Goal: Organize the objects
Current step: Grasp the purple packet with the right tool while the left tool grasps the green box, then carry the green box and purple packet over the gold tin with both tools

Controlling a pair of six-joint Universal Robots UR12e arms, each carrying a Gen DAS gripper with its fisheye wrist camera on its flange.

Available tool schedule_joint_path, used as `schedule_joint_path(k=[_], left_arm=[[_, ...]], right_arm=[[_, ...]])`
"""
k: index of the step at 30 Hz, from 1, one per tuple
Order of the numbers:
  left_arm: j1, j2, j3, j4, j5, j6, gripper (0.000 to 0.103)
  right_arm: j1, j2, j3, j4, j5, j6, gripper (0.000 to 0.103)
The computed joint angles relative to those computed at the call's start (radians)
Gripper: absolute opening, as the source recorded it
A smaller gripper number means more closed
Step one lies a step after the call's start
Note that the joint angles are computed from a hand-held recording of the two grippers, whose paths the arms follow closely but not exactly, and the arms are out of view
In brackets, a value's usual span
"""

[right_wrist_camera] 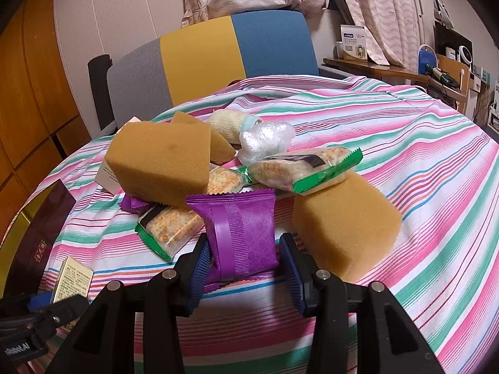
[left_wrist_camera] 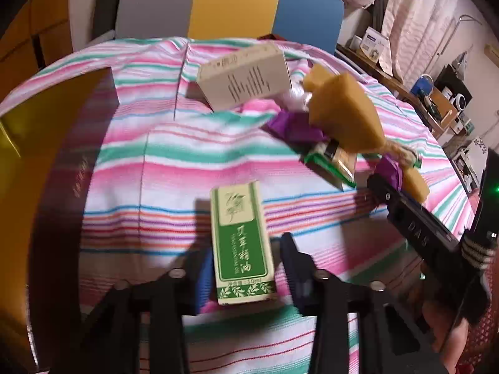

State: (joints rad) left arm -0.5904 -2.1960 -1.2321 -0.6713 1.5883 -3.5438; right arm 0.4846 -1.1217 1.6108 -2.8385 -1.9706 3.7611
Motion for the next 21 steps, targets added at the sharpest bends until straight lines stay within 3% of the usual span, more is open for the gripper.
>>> schedule_joint_path(k=[6, 14, 21], left_arm=[[0.009, 0.015, -0.031, 0.035, -0.039, -0.024, 0.032], [0.001, 0.051, -0.078, 0.109, 0.031, 0.008, 0.032], [0.022, 0.093, -0.141, 0.163, 0.0, -0.018, 0.032]], right_arm=[[0.002, 0.001, -0.004, 0.008, -0.006, 0.0, 0.045], [0.005, 0.002, -0.006, 0.011, -0.019, -0.004, 0.045], [0.016, 0.004, -0.005, -0.006, -0.059, -0.011, 0.041]])
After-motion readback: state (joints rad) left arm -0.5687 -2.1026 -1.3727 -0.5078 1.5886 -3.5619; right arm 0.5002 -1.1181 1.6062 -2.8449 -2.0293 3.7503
